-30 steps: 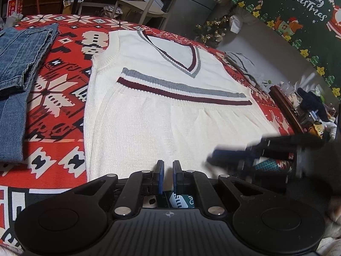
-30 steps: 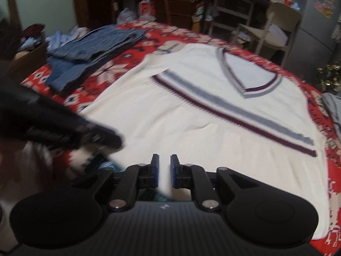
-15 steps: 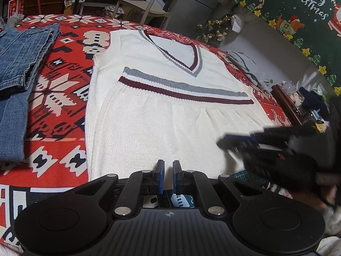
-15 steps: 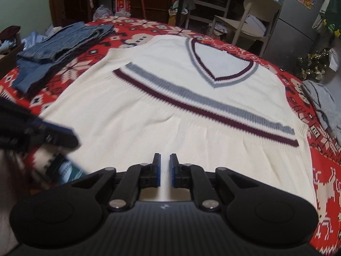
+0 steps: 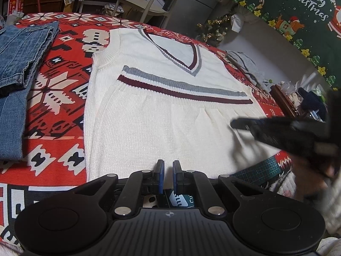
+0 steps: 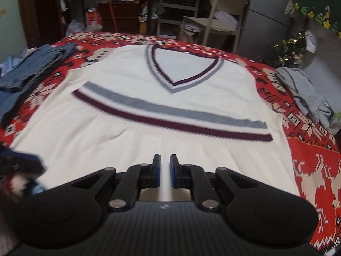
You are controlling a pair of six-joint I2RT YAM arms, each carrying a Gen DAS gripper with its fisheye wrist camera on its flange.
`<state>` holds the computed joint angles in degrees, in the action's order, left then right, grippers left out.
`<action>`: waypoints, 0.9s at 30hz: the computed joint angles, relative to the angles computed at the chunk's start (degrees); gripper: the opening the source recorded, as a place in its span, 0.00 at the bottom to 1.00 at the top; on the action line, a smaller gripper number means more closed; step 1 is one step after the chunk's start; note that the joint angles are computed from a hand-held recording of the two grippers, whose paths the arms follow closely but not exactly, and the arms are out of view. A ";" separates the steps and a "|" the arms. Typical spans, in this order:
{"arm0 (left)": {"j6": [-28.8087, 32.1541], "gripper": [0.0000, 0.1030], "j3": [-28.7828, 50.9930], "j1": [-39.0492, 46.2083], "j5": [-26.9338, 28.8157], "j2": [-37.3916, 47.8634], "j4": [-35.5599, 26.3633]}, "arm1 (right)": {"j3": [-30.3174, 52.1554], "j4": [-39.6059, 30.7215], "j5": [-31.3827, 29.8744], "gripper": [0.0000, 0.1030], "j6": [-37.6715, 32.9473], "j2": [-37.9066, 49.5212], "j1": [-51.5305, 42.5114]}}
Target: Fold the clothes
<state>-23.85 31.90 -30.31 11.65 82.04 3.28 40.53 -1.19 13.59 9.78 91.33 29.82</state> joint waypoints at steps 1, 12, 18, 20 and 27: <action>-0.04 0.06 -0.05 -0.03 -0.05 -0.07 -0.05 | 0.69 0.60 -0.32 0.09 -0.60 1.42 -0.84; 0.17 0.06 -0.16 0.19 0.30 -0.06 0.08 | -7.45 -6.48 -2.09 0.09 1.28 -10.06 2.31; 0.02 0.06 -0.22 0.14 0.30 0.00 0.24 | -9.00 -9.47 -2.46 0.09 1.51 -15.58 1.49; 0.02 0.06 -0.26 0.18 0.36 -0.03 0.25 | -7.53 -7.60 -2.66 0.09 0.38 -13.71 -1.19; -0.10 0.06 -0.12 0.11 0.19 -0.01 0.00 | -0.67 0.19 -4.68 0.10 -4.00 -0.83 -10.31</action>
